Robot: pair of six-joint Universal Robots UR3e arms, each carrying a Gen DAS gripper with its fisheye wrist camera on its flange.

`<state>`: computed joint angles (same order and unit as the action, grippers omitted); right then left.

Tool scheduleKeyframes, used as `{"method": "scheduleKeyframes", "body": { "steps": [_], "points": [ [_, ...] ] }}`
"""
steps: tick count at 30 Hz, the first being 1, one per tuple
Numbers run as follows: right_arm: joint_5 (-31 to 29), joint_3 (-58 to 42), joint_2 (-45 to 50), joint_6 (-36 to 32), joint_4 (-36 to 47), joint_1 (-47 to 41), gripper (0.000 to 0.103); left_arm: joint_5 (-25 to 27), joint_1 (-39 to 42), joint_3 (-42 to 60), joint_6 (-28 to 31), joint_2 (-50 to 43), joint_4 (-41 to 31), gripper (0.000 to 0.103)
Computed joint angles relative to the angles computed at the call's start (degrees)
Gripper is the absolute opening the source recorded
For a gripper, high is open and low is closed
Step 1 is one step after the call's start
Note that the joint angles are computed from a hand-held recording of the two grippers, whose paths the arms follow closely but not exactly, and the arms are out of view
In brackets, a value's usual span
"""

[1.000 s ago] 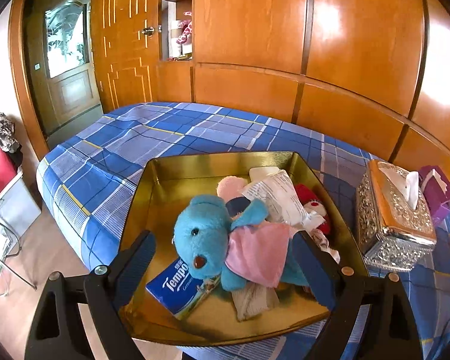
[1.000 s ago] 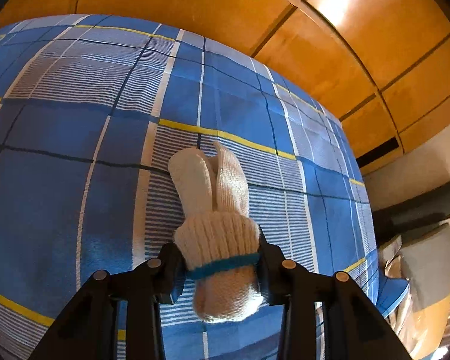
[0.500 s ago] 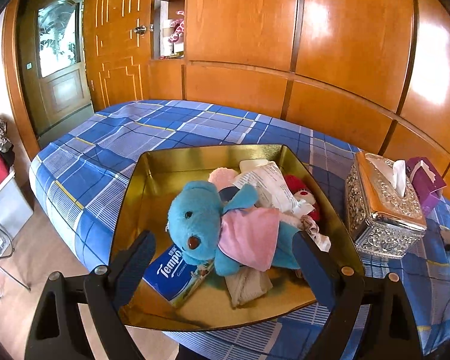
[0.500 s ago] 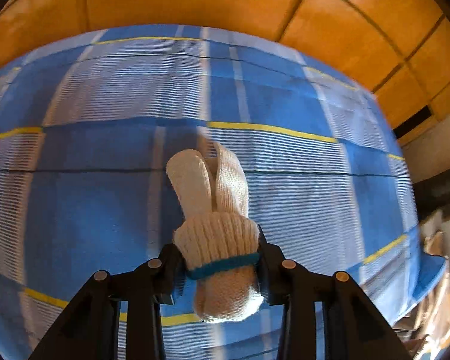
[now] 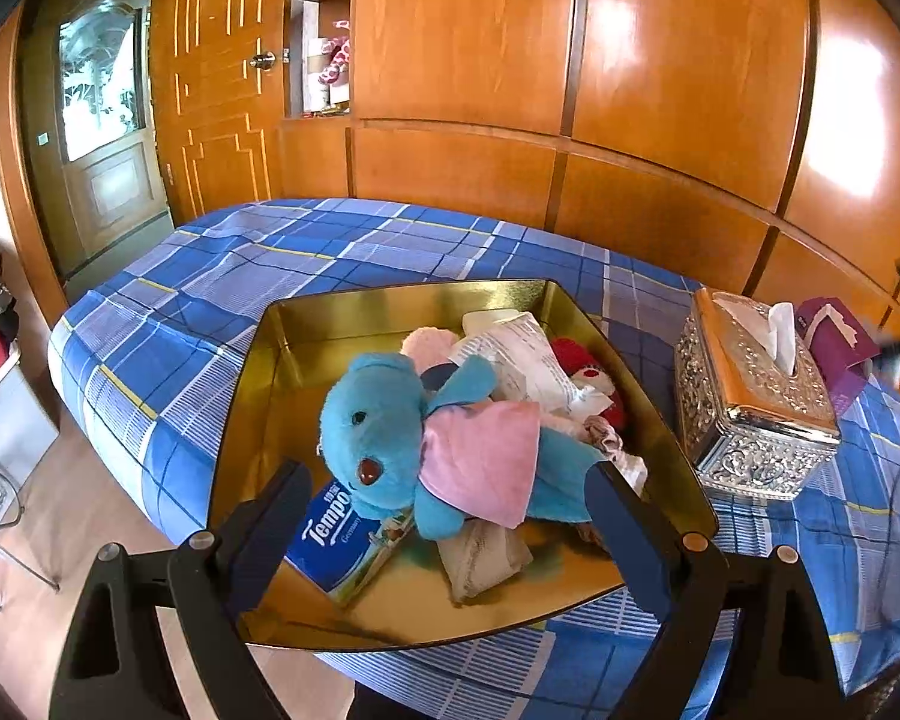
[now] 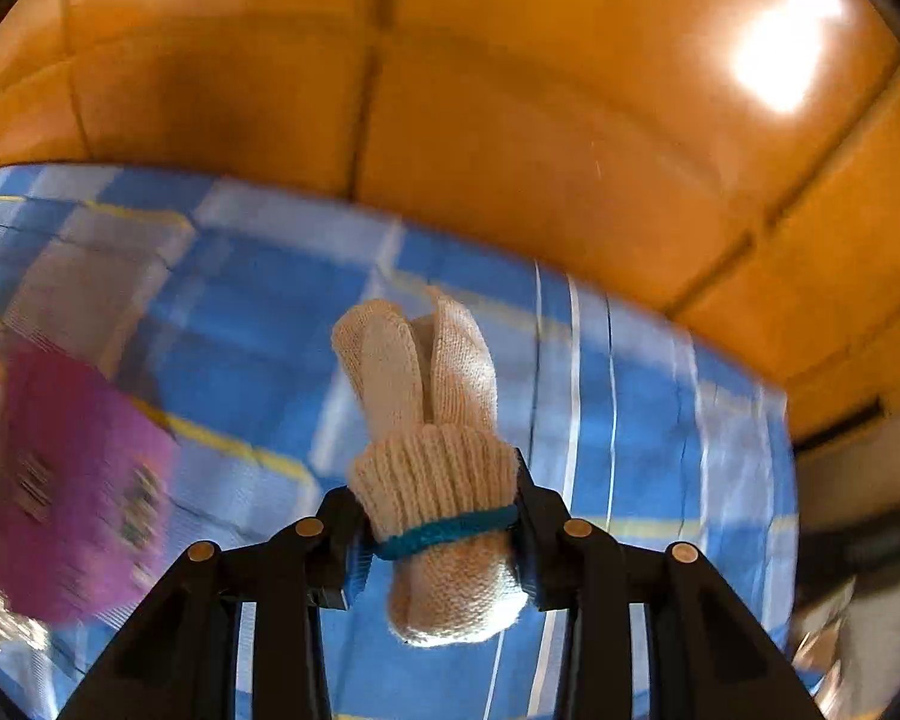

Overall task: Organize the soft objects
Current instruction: 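Carry the white glove with the right gripper over the tray and lower it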

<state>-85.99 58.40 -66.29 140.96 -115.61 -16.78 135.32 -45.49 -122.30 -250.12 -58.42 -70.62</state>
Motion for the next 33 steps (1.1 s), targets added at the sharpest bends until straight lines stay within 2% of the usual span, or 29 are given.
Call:
{"method": "scheduleKeyframes", "body": {
  "steps": [4, 7, 12, 20, 25, 33],
  "points": [
    [2.1, -7.9, 0.0, -0.1, 3.1, 5.7, 0.037, -0.1, 0.1, -0.2, 0.0, 0.1, 0.1, 0.093],
    [4.6, -7.9, -2.4, -0.9, 3.4, 10.4, 0.037, 0.2, -0.2, 0.2, -0.6, 0.0, -0.8, 0.093],
    [9.2, 0.4, -9.5, -3.5, 2.1, 18.2, 0.037, 0.6, -0.7, 0.4, -1.6, 0.4, -2.5, 0.093],
    [14.3, 15.8, -19.8, -7.7, 5.0, 28.0, 0.037, 1.2, -1.4, 0.5, -4.1, 0.8, -5.4, 0.093],
    [17.9, 23.9, -23.9, -8.2, 9.7, 31.1, 0.037, 2.0, -2.0, 0.6, -6.9, 1.6, -8.3, 0.093],
    [22.4, 26.6, -22.2, -5.8, 23.0, 32.8, 0.038, 3.4, -1.9, 0.9, -9.7, 3.1, -12.1, 0.093]
  ]
}}
